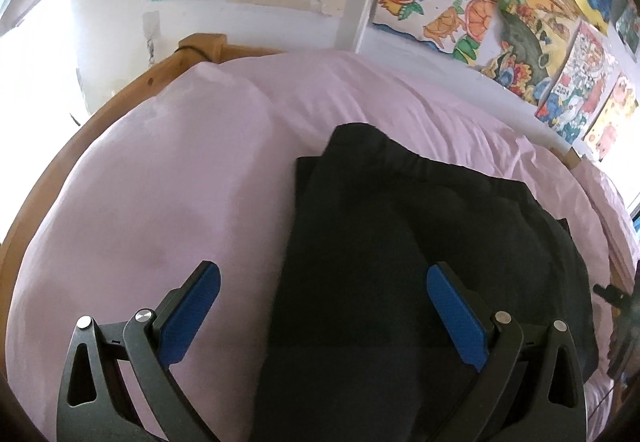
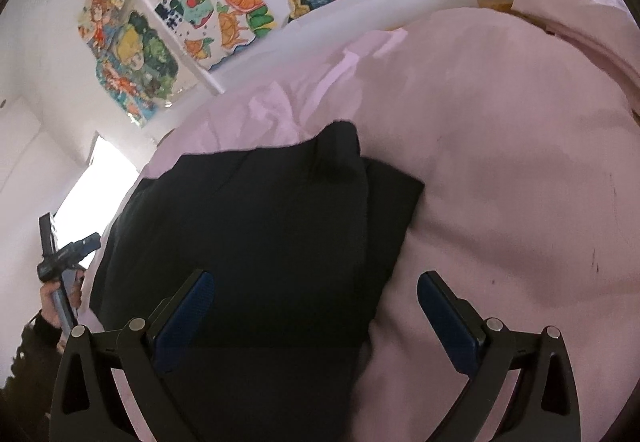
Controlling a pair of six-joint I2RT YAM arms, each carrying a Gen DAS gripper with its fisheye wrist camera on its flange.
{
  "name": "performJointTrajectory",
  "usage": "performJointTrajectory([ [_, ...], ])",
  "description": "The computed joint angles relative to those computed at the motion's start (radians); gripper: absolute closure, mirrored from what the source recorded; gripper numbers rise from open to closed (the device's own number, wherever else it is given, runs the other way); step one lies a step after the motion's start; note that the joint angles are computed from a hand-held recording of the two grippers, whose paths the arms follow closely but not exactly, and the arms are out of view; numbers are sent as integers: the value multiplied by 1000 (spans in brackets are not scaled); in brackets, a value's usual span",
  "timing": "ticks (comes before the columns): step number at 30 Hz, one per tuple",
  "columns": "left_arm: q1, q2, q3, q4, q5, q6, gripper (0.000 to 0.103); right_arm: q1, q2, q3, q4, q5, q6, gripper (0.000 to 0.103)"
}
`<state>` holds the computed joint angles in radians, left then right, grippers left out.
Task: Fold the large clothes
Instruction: 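Grasp the jacket edge with both tools and lift it over the bundle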
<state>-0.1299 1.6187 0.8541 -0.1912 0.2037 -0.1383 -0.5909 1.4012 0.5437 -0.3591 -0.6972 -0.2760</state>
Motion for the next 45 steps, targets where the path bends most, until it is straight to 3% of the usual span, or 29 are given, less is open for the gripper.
performJointTrajectory([
  [7,109,35,26,-102,206,94,2,-2,84,17,-66,-34,-61,0],
  [16,193,138,91,-229,360,287,2,18,264,57,-117,-48,-141,0],
  [25,151,243,155,-323,358,458,2,2,446,143,-163,-129,-208,0],
  [33,173,348,245,-461,439,548,2,21,518,163,-142,-188,-217,0],
  [36,166,360,266,-484,442,533,2,31,509,141,-91,-202,-160,0],
  [41,158,371,292,-486,446,408,3,49,493,118,-60,-213,-134,4],
  [43,158,367,289,-473,452,384,18,54,497,116,-63,-226,-133,14],
  [45,171,360,279,-460,472,354,26,57,493,110,-57,-233,-132,21],
])
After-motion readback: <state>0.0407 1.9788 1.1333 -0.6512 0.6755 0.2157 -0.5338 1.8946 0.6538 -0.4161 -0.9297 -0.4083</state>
